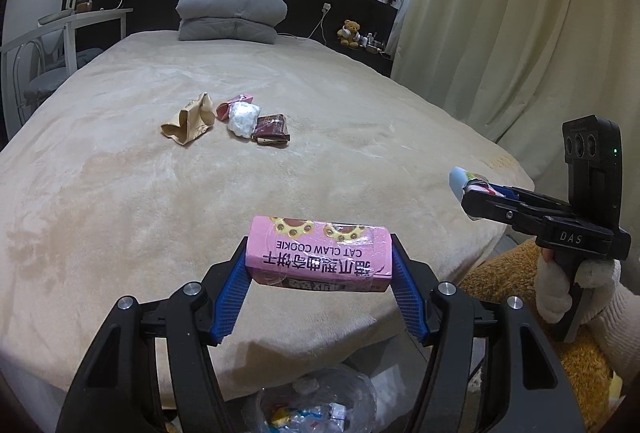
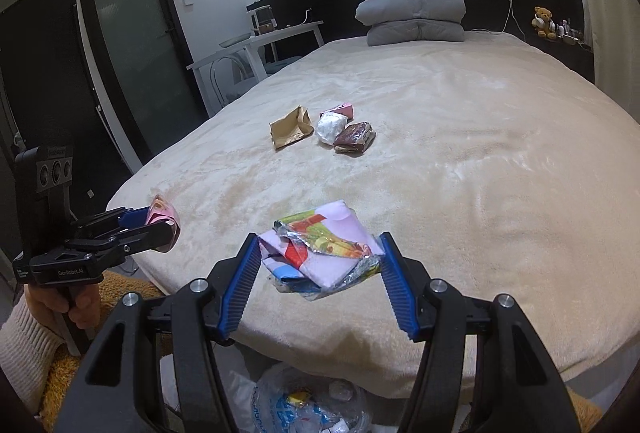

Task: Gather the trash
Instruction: 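Carry the cookie box and colorful wrapper down toward the trash bin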

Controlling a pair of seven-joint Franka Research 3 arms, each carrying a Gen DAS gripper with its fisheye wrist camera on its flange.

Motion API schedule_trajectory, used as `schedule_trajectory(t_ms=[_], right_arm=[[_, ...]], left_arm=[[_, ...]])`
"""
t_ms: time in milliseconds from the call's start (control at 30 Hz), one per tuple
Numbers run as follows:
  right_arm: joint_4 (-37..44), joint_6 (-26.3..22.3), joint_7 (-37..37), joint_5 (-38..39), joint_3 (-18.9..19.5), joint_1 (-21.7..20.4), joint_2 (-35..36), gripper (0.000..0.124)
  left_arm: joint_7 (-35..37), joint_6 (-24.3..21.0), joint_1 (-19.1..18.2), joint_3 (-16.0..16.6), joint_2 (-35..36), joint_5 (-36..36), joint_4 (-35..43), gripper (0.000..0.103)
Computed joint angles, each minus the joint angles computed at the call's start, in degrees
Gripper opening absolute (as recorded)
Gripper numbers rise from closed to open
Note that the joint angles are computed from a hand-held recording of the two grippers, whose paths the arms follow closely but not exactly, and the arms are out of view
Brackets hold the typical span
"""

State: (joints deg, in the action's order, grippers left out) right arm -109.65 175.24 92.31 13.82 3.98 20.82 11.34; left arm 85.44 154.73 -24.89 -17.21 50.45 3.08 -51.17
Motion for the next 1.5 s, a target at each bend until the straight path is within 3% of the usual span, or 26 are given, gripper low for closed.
schedule_trajectory(t_ms=[200, 433, 800, 1167, 1500], right_arm=[[-7.7, 2.9, 0.0, 2.3, 1.4, 0.0, -5.4, 0.059], [-12.3, 3.2, -2.8, 6.4, 3.3, 0.3, -8.4, 0.060], [-13.1, -2.0, -7.7, 9.0, 3.6, 1.2, -8.9, 0.060], [-8.2, -13.7, -5.5, 11.5, 3.3, 0.4, -4.6, 0.060], [-1.2, -25.0, -1.1, 12.0, 2.9, -0.2, 1.4, 0.060]], left_arm=[[-1.7, 7.3, 1.8, -1.7, -8.2, 0.0, -16.0, 0.063], [-1.3, 8.9, 3.7, -4.9, -11.7, -0.3, -24.1, 0.063], [4.1, 4.0, 6.3, -9.4, -11.8, -5.3, -26.7, 0.063], [2.1, -4.2, 2.4, -5.1, -9.6, -5.0, -22.5, 0.063], [0.7, -15.1, -0.5, -2.5, -4.9, -3.2, -14.6, 0.063]])
